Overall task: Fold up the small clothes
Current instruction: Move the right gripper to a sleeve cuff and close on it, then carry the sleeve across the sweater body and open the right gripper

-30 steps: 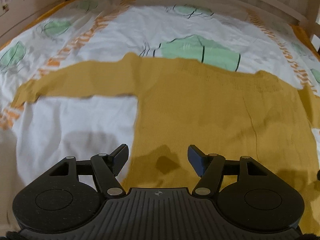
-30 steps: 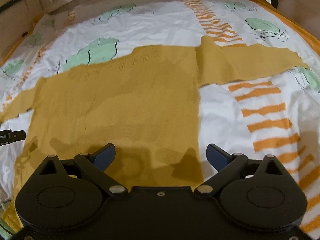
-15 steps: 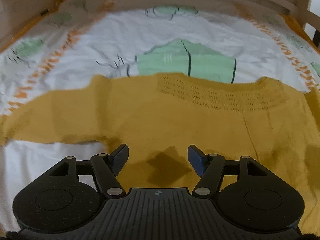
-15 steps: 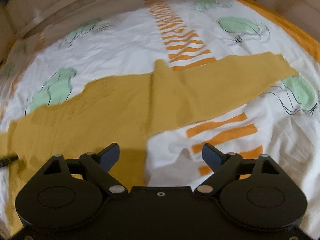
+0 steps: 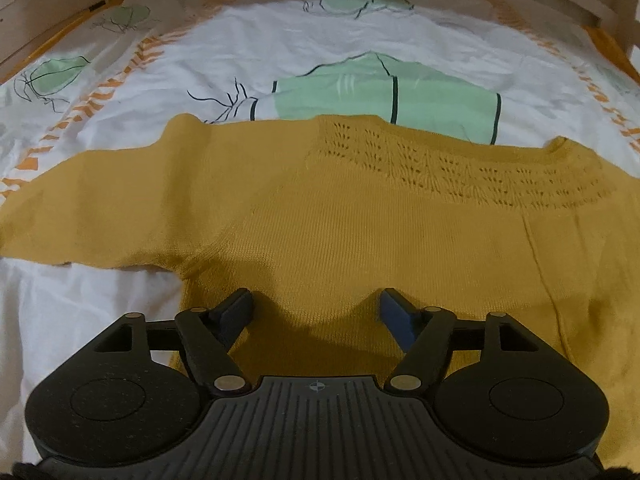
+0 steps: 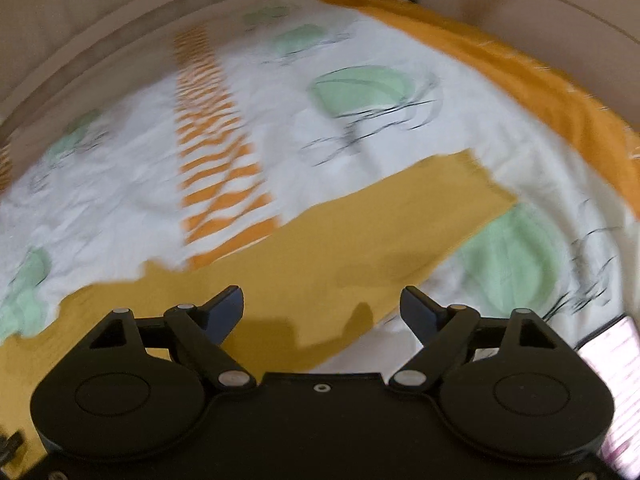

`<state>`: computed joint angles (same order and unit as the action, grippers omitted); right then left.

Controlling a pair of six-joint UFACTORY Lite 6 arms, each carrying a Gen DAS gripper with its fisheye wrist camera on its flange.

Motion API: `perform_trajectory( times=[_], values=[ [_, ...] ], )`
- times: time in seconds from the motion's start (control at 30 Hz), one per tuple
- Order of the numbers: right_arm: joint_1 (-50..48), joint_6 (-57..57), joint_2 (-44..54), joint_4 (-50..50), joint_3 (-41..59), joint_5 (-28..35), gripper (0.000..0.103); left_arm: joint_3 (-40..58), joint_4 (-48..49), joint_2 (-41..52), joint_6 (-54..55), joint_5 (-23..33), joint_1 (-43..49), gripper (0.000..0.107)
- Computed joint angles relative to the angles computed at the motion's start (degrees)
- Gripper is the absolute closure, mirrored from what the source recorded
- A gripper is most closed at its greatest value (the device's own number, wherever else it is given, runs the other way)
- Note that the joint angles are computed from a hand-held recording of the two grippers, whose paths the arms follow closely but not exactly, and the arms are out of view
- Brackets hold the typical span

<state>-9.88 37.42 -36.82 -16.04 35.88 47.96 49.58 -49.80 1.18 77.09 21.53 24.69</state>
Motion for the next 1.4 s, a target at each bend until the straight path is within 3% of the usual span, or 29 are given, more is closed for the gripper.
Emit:
perform_trajectory(
  times=[0.2, 0.3, 0.47, 0.57, 0.67, 0.73, 0.77, 0.8, 0.83, 1.17, 1.4],
  values=[
    [-20.39, -12.62, 7.84, 0.71, 2.36, -7.62, 0.017, 1.05, 1.71, 1.26, -1.70, -1.52, -1.67, 0.034],
    [-28.35, -16.95, 11.40, 3.50, 3.08, -11.88, 0.017, 1.22, -4.66, 2.40, 5.59, 0.90, 0.64, 0.033],
    [-35.33, -20.14, 17.22, 6.99, 3.31, -17.57, 0.022, 4.82, -1.40, 4.14, 2.14, 5.40, 2.15, 0.035],
    [-39.35, -27.46, 19.26, 14.90, 2.38, -20.16, 0.026, 4.01, -5.48, 2.80, 6.91, 4.24, 2.29, 0.035],
    [-42.69, -37.00, 20.55, 25.97, 0.93, -22.18, 0.039, 4.22, -5.33, 1.67, 8.01, 3.46, 1.57, 0.035],
    [-43.58, -42.31, 20.37, 31.97, 0.02, -23.16, 0.061, 5.26, -3.94, 1.58, 6.79, 5.23, 1.98, 0.035],
    [-43.04, -41.49, 20.04, 31.38, -0.16, -23.66, 0.069, 6.21, -2.90, 1.83, 5.59, 6.71, 2.39, 0.035],
    [-41.77, -38.27, 19.21, 28.39, -0.30, -24.13, 0.087, 7.40, -1.54, 2.16, 3.93, 8.25, 2.76, 0.035],
    [-40.36, -34.95, 18.50, 25.29, -0.11, -24.15, 0.088, 8.33, -0.57, 2.36, 2.68, 9.55, 3.27, 0.035],
    [-21.60, -17.83, 10.75, 14.33, 8.06, -15.27, 0.090, 20.41, 6.83, 6.85, -2.70, 20.56, 5.36, 0.035],
    [7.08, 9.00, 12.10, -2.47, 15.13, -7.35, 0.090, 22.30, 5.28, 10.41, 1.03, 20.68, 6.65, 0.036]
  ],
)
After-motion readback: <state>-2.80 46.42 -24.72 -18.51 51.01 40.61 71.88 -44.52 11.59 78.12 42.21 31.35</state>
